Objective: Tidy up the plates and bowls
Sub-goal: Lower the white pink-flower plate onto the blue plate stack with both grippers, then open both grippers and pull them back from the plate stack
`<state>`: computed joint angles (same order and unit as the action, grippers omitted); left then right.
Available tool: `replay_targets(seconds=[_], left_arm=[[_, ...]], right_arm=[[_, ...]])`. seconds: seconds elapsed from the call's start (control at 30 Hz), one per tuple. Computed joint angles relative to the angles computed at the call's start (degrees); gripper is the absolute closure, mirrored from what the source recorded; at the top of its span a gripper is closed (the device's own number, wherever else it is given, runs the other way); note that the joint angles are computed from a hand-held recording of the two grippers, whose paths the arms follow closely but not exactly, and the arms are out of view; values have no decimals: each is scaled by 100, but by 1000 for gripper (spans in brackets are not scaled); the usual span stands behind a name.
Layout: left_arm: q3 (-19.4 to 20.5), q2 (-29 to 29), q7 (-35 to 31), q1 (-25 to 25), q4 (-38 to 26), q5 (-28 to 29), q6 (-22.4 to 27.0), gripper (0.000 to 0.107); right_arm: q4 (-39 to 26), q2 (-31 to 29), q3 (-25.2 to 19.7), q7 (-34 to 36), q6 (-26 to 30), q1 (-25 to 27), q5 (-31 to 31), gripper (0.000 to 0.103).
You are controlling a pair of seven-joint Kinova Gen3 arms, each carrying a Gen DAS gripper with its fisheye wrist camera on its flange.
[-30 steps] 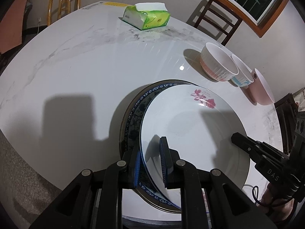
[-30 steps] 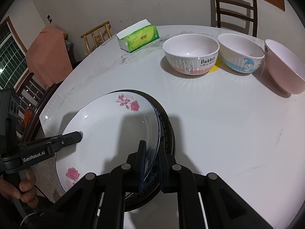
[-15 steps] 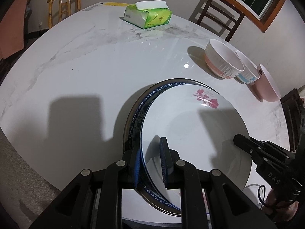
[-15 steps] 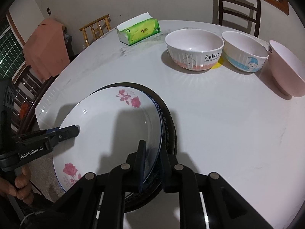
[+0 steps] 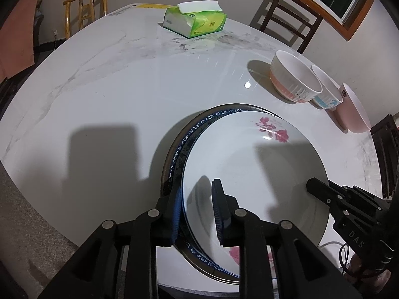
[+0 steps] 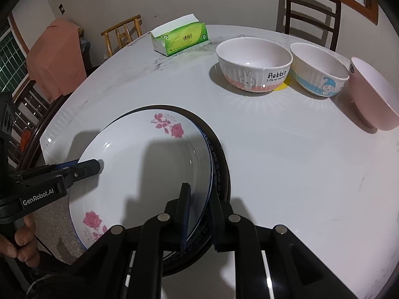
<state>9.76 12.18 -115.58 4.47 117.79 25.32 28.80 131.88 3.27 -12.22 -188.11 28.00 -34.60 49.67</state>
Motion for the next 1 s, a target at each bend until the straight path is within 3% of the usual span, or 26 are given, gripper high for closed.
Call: replay_targets(seconds=[0.33, 0.63, 0.83, 1.0], left_arm=[[3, -12, -22, -44, 5, 94, -15, 82], [-10, -18, 21, -5, -4, 86, -48, 76], [72, -267, -80, 57, 151, 83, -485, 66], [73, -350, 12, 235, 120, -41, -601, 65]], right_arm=[[-236, 176, -50, 226, 452, -227, -99, 80], [-306, 197, -18, 315, 593, -320, -120, 79], [-319, 146, -78, 158, 769, -411, 49, 78], [-282, 53, -138, 61, 836, -413, 136, 77]])
